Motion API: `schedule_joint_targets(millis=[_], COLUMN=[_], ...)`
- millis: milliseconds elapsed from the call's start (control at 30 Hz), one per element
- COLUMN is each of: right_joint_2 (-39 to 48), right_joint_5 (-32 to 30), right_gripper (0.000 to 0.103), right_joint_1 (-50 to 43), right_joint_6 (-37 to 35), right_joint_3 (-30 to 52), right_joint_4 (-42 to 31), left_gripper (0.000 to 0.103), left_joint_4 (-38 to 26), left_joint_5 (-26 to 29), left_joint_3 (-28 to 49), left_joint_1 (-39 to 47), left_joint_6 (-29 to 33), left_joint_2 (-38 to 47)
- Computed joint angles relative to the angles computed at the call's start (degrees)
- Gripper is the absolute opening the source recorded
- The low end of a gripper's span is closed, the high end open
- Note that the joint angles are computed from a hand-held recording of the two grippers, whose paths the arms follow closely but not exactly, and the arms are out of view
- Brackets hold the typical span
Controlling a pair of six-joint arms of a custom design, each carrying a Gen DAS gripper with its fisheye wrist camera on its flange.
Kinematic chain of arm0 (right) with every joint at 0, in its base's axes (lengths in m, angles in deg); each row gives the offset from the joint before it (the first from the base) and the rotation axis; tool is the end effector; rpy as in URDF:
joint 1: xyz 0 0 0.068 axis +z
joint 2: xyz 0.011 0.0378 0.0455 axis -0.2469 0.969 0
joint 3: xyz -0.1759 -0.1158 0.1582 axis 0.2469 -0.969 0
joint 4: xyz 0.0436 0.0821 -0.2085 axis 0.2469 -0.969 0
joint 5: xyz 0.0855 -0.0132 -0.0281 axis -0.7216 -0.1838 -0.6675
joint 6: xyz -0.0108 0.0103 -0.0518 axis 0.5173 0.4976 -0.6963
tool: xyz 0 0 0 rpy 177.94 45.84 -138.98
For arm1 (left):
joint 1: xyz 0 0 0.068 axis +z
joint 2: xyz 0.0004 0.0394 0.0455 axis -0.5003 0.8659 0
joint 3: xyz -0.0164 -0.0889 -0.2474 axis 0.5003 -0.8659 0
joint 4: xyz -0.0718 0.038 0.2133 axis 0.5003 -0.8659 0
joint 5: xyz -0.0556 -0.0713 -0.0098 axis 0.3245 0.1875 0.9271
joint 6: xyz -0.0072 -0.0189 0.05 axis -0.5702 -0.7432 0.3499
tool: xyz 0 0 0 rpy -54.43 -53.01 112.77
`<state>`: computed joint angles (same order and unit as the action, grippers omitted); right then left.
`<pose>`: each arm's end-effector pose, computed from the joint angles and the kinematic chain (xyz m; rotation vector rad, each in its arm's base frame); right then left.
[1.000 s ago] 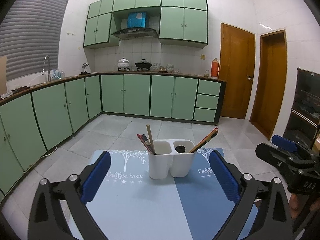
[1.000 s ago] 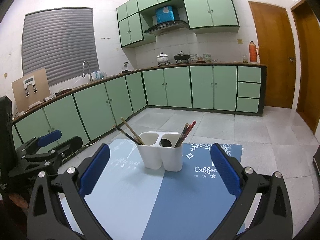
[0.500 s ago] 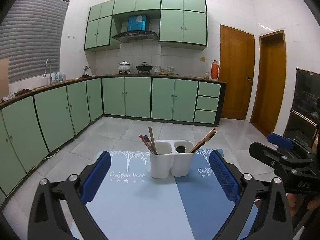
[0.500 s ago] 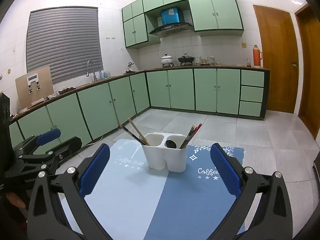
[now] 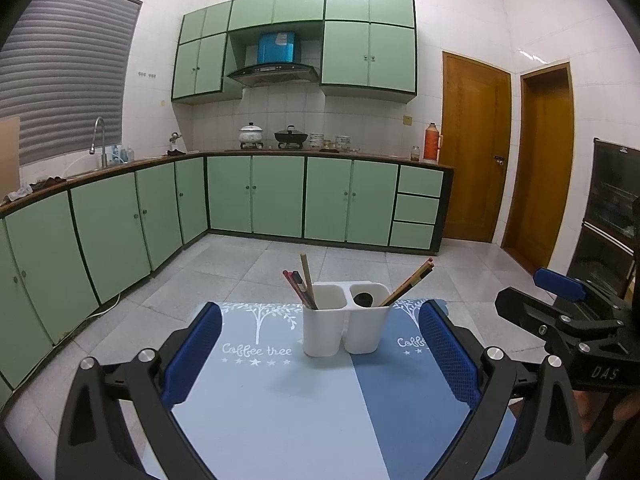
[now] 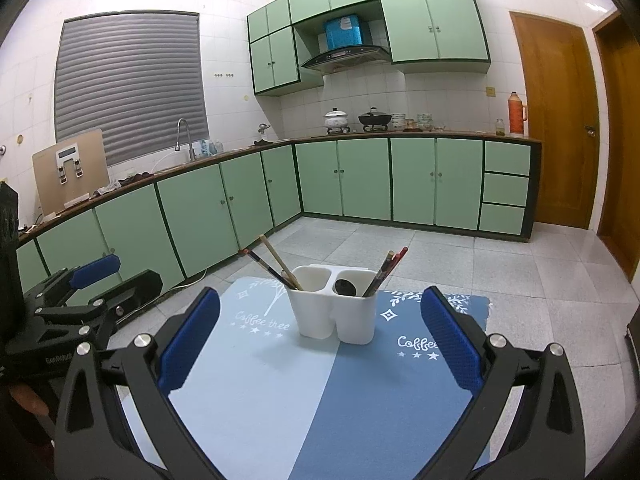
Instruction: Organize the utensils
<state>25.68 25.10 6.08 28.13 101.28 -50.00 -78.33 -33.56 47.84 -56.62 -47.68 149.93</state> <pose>0.2145 0.0769 0.3091 -0.1534 1.9656 0.2565 0.2405 -0.1117 0.3130 0.1746 1.9491 -0.1825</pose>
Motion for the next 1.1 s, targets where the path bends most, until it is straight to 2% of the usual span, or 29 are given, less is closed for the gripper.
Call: schedule_joint_targets(millis=[1100], right_joint_2=[0.3], right_joint_5=[0.6], right_gripper=[0.098], right_joint_1=[0.7], right_joint_6=[0.2], right_joint_3=[-0.1], right_joint_4=[0.4], left_gripper=[0.097], left_joint_4=[-0.6], left_joint_5=[0.6], left_joint_3=[-0.1], left_joint_1=[0.9], left_joint_6=[0.0], left_joint_2=[-0.7])
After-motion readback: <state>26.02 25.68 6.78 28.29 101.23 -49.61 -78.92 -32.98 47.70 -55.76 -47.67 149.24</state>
